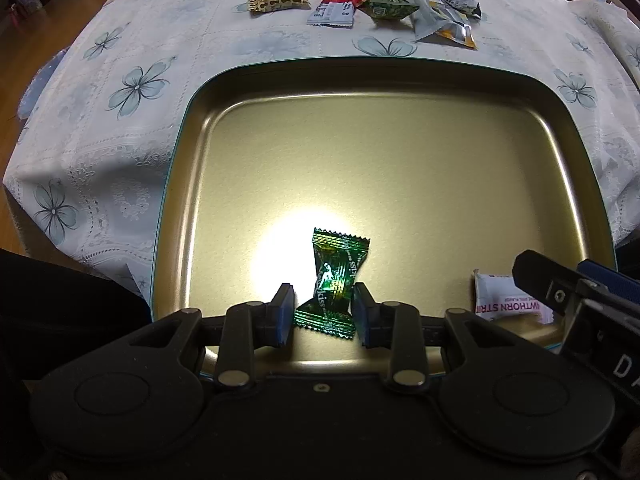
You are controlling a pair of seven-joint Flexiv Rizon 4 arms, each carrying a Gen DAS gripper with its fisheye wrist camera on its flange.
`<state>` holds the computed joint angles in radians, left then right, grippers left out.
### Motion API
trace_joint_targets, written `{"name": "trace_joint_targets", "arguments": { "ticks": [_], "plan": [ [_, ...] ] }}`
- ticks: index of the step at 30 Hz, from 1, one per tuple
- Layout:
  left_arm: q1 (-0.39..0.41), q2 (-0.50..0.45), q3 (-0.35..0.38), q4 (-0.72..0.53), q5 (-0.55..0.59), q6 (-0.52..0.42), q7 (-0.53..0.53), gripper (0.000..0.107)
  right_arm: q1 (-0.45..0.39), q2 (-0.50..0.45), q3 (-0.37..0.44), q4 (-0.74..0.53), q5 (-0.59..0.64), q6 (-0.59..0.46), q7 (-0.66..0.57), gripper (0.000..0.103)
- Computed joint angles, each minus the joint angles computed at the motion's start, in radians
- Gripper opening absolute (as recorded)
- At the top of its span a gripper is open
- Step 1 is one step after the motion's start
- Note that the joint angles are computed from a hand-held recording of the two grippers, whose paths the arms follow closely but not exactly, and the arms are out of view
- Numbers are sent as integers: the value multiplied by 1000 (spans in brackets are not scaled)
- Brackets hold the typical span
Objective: Organize snacks
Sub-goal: 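Release the hawthorn bar into the tray with the right tool while the left releases the candy, then move both tools back to the snacks on the tablecloth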
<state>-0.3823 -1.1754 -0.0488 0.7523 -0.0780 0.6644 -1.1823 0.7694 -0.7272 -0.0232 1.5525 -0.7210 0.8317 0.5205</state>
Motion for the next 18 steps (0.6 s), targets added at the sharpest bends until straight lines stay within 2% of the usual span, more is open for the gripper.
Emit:
{"name": "trace_joint_targets", "arguments": {
  "ticks": [6, 13, 18],
  "plan": [
    [-1, 0, 4, -3, 4, -10, 0, 42, 1, 0, 1, -2, 0, -7, -1, 63],
    [-6, -21, 14, -72, 9, -108, -7, 42, -9, -2, 14, -11, 21, -13, -25, 63],
    [-9, -52, 20, -154, 11, -198, -18, 42, -30, -1, 29, -8, 70, 28, -28, 63]
  ]
}}
